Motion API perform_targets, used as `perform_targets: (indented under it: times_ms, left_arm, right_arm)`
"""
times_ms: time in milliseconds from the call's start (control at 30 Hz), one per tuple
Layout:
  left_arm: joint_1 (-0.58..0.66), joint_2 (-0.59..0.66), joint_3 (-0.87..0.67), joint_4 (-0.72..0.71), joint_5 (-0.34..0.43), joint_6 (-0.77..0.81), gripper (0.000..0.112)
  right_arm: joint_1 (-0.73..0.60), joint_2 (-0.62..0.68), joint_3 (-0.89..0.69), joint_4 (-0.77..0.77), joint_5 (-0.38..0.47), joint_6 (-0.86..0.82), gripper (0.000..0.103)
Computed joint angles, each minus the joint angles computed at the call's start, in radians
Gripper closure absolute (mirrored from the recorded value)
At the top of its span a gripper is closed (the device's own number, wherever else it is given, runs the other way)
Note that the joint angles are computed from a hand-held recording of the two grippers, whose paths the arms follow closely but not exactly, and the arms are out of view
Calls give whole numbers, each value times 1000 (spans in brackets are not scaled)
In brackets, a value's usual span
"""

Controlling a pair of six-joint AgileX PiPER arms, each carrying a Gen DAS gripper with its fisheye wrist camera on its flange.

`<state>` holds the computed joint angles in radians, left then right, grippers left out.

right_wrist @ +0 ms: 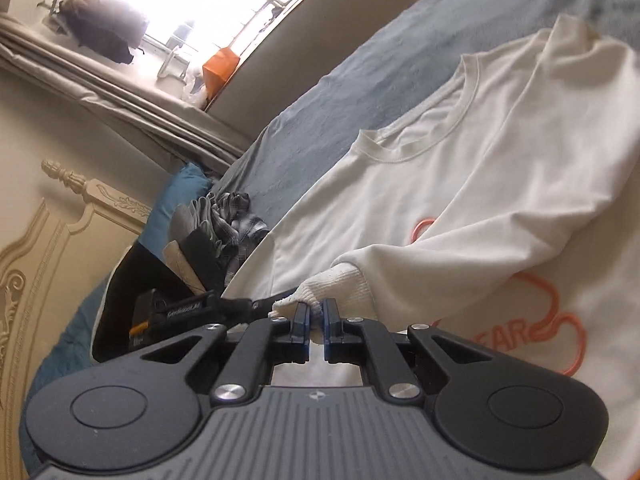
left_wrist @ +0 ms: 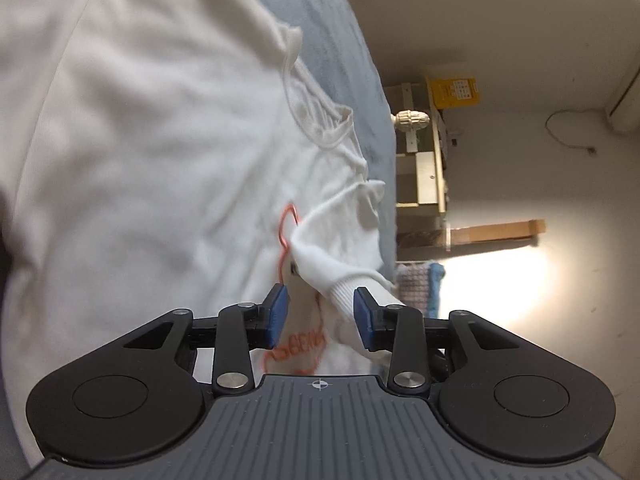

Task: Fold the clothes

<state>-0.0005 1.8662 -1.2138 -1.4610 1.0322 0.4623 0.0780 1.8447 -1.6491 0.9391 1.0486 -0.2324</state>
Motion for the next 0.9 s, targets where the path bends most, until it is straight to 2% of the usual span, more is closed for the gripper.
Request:
perform_targets:
  times_ms: [133,233,367,567,700,900]
  left_arm:
    - [3,12,46,-101,36,20,68]
    - [-4,20,41,-116,40,18,61]
    - [-15,31,29,-123,46,10,61]
    - [-30,51,11,-138,61,8,61]
    - [-30,42,15,-128,29,2,63]
    - [-48,46,0,-113,-6,-11,82]
  right_arm:
    - [8,6,52,51,-42,-13,98]
    - [15,-3,82,67,-58,-22,98]
    - [-1,-23,125,118,-64,-45,98]
    - [17,-8,123,92,-68,-46,98]
    - [46,2,105,37,-82,-47,97]
    - [102,-13,108,-66,-139,-85,92]
